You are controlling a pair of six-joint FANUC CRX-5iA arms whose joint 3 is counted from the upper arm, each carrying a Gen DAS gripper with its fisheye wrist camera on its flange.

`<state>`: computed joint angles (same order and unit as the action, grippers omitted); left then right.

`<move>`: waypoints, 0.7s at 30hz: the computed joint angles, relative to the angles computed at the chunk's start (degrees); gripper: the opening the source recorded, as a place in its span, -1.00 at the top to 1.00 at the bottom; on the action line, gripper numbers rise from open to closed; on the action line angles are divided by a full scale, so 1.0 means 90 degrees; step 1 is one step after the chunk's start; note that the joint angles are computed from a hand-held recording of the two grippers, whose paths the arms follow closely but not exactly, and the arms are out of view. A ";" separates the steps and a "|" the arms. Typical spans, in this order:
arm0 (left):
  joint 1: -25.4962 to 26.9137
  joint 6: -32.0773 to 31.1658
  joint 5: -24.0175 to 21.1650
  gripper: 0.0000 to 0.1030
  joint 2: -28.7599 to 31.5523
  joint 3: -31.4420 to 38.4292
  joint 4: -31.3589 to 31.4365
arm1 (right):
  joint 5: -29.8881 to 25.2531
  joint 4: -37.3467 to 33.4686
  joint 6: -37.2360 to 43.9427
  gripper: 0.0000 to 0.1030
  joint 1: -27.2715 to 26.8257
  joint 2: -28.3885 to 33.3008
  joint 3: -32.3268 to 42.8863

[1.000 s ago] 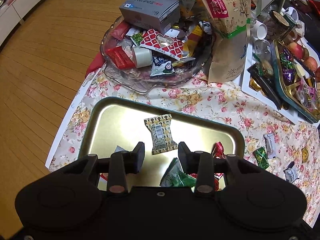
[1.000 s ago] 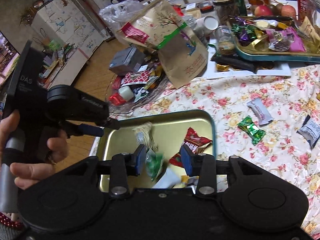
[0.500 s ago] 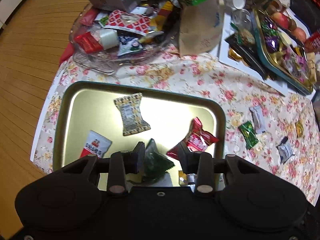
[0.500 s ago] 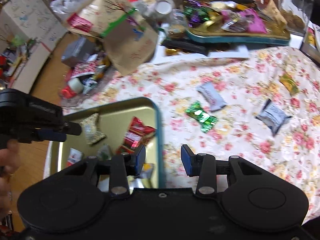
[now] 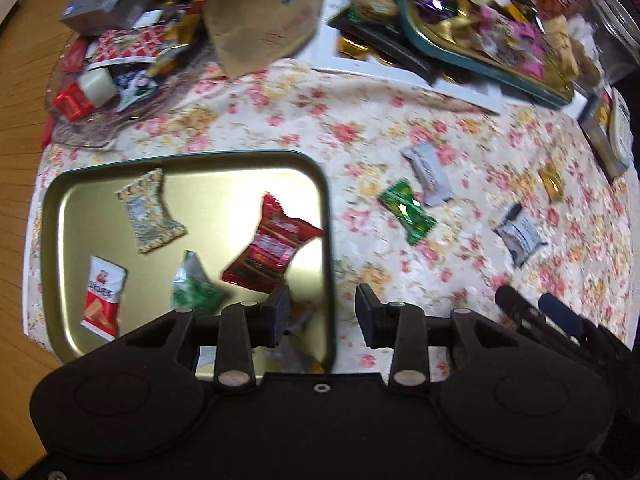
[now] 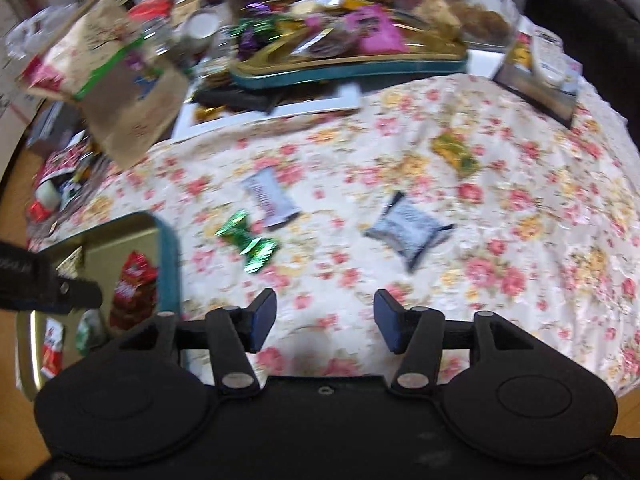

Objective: Organize snacks
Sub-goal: 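Withdraw the right tool from the tray back over the tablecloth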

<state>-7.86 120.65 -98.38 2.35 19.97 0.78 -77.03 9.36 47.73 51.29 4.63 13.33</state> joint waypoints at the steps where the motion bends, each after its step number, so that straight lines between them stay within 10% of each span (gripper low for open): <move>1: -0.0081 -0.0013 -0.0005 0.10 0.0072 0.0073 0.0018 | 0.0074 0.0112 -0.0071 -0.13 -0.0044 -0.0070 -0.0142; 21: -0.0987 0.0036 -0.0167 0.10 0.1203 0.1356 0.0118 | 0.0507 0.0443 0.0092 -0.48 -0.0690 -0.0533 -0.1155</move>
<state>-16.74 120.98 -99.88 13.18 32.17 1.84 -72.47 13.35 48.56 45.08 -0.17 2.93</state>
